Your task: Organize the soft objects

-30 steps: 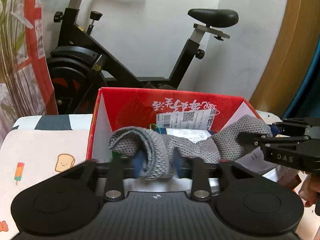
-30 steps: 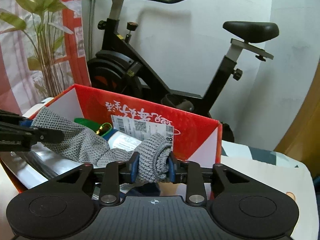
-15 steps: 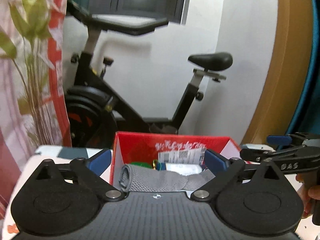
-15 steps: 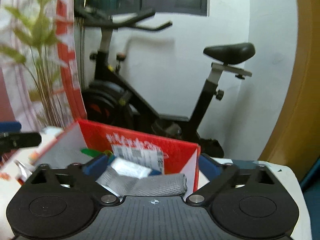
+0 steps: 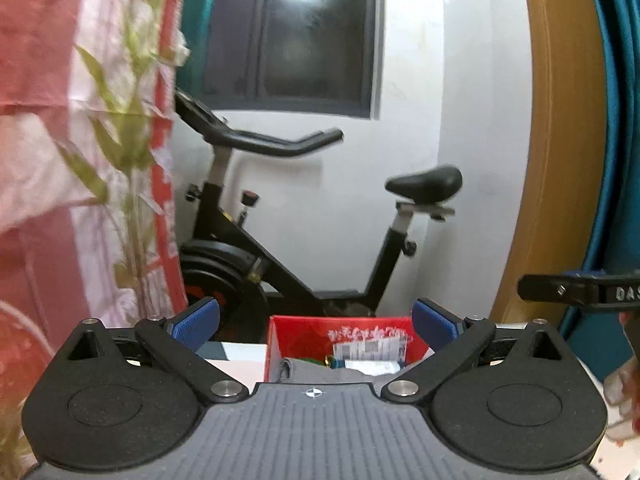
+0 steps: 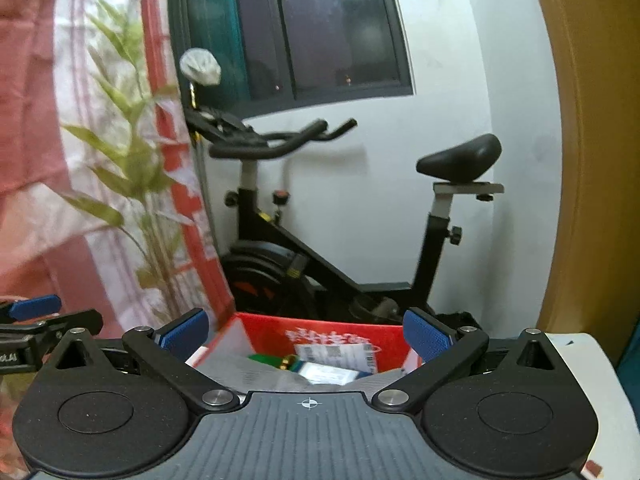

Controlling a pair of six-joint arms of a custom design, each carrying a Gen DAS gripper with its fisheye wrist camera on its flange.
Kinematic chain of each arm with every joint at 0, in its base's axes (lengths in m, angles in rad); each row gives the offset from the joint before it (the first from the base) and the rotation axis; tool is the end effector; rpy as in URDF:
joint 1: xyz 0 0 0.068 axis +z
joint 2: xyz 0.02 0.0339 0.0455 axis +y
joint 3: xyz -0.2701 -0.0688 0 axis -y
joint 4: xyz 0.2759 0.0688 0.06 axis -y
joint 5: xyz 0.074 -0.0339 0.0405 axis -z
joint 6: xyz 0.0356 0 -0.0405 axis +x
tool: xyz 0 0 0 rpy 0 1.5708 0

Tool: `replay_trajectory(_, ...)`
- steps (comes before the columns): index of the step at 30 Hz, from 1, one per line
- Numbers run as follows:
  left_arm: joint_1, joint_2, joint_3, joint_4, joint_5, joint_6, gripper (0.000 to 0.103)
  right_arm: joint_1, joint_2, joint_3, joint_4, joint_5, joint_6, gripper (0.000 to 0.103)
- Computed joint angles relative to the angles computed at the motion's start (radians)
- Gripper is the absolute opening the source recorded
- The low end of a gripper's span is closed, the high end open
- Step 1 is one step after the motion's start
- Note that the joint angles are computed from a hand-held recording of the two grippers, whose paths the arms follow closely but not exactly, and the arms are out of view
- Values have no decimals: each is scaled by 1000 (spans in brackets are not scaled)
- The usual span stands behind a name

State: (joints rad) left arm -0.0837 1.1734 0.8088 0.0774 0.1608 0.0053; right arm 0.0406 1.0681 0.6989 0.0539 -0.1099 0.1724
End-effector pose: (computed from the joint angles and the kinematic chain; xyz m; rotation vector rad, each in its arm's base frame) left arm 0.2978 -0.0307 0.2893 0.1942 1.8489 -0.2038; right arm 0.2724 0.0150 0.2727 0.0492 1.8911 0.2492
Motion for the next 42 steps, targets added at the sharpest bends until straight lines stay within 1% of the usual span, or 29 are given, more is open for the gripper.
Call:
replay_trajectory(5, 17, -133, -7, -133, 0, -40, 103, 59, -185, -49, -103, 64, 10, 103)
replay_trajectory(10, 36, -248, -10, -241, -10, -24, 103, 153, -355, -79, -225, 164, 29, 103)
replay_trajectory(14, 89, -347, -38, -304, 83, -42, 103, 243, -477, -91, -318, 258, 56, 103)
replay_trajectory(16, 113, -394, -57, -323, 121, -41, 103, 299, -520, -88, -364, 325, 62, 103)
replay_trajectory(19, 139, -459, -84, -345, 147, -51, 103, 396, -570, -83, -424, 435, 69, 103)
replay_trajectory(22, 162, -501, -83, -396, 176, -44, 103, 480, -614, -80, -473, 514, 91, 103)
replay_trajectory(25, 141, -543, -86, -427, 132, -27, 103, 554, -627, -69, -507, 596, 104, 103)
replay_trajectory(28, 147, -572, -89, -448, 131, -22, 103, 617, -638, -62, -533, 665, 120, 103)
replay_trajectory(30, 156, -589, -93, -456, 139, -23, 103, 646, -653, -63, -544, 691, 126, 103)
replay_trajectory(33, 145, -617, -105, -464, 118, -22, 103, 675, -665, -65, -557, 720, 134, 103)
replay_trajectory(38, 79, -656, -117, -471, 24, 2, 103, 720, -687, -73, -570, 773, 143, 103)
replay_trajectory(42, 27, -660, -111, -488, -58, 10, 103, 733, -697, -73, -582, 787, 148, 103)
